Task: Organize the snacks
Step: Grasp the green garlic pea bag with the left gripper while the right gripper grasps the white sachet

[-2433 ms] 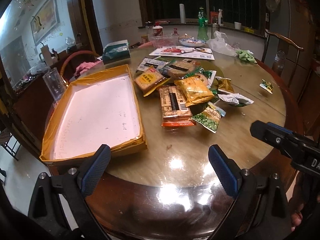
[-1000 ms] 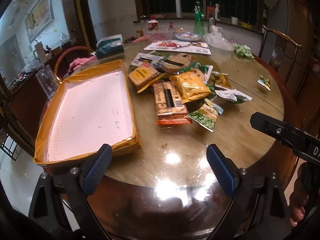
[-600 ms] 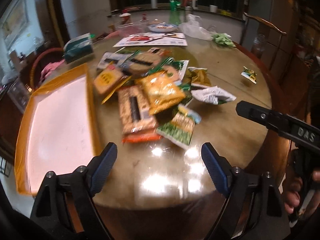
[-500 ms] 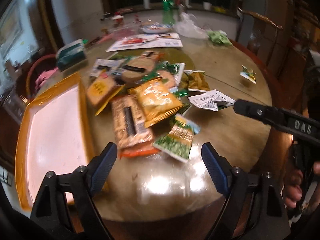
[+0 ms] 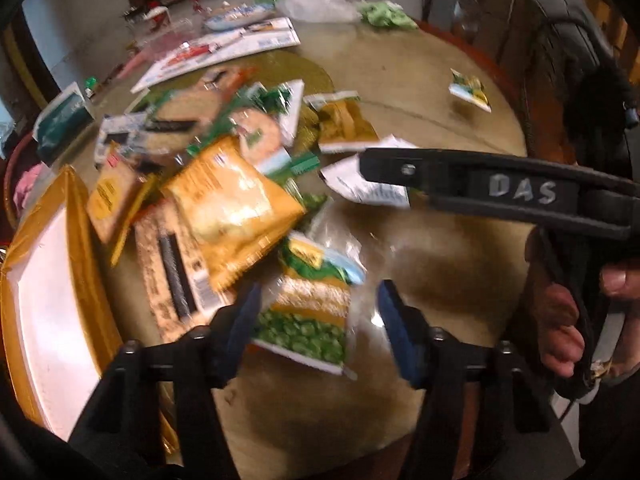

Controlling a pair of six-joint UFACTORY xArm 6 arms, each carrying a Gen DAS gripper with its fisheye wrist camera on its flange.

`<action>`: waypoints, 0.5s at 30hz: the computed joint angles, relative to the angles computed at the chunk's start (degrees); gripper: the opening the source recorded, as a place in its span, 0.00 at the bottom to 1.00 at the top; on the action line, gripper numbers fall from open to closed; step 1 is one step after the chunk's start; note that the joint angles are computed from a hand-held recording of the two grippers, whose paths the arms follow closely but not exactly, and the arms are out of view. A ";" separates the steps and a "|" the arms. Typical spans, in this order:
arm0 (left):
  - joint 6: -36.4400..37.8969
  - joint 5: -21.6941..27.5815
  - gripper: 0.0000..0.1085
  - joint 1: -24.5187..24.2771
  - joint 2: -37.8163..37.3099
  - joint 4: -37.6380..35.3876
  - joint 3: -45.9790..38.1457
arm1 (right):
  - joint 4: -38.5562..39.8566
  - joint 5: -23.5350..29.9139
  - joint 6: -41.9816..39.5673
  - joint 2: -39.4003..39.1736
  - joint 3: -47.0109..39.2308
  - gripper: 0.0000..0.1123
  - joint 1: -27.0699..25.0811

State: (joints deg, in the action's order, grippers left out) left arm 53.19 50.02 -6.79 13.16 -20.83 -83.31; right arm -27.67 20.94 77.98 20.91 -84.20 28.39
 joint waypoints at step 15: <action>-4.81 1.77 0.41 0.78 1.49 -0.08 -1.29 | -8.03 7.92 1.48 1.67 -3.88 0.39 1.96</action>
